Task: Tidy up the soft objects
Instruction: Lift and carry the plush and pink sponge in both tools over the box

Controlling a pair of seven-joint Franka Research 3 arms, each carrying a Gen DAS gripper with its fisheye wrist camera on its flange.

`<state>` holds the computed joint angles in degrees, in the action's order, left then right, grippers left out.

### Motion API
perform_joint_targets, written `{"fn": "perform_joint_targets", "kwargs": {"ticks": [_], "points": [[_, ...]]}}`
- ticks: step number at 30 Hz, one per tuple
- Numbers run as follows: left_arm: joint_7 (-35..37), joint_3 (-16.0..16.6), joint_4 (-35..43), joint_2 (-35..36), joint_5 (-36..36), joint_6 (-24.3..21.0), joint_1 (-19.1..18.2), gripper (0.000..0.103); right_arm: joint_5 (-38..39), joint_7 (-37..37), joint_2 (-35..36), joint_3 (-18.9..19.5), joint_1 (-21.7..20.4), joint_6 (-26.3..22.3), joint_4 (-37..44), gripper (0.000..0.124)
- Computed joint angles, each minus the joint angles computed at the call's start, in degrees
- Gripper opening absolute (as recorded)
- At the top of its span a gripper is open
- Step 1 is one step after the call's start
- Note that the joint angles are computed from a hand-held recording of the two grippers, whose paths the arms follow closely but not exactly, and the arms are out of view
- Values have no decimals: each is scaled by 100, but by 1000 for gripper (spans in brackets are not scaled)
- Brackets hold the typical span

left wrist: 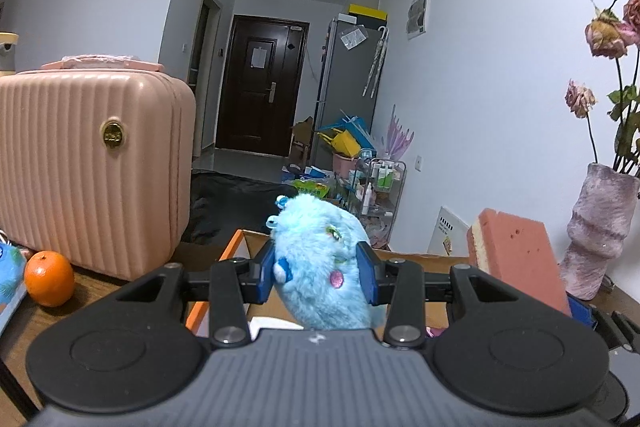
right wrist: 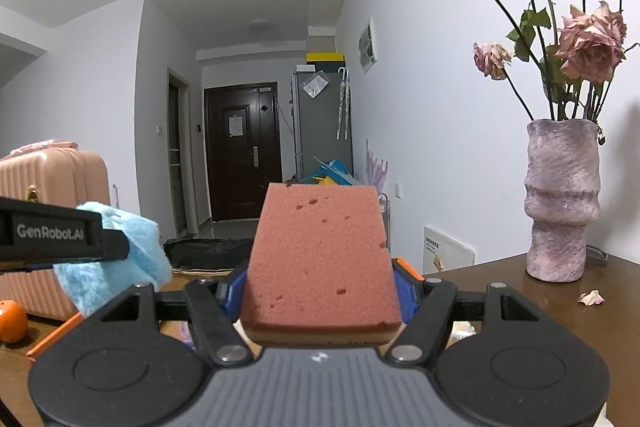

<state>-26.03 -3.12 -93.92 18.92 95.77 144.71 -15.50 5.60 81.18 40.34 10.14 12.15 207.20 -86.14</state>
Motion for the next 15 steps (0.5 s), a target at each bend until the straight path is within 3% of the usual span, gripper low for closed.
{"fn": "perform_joint_targets", "kwargs": {"ticks": [15], "points": [[586,269,499,473,-561,-15,-73,42,531,-622,436,-325,321,-731,832,68]]}}
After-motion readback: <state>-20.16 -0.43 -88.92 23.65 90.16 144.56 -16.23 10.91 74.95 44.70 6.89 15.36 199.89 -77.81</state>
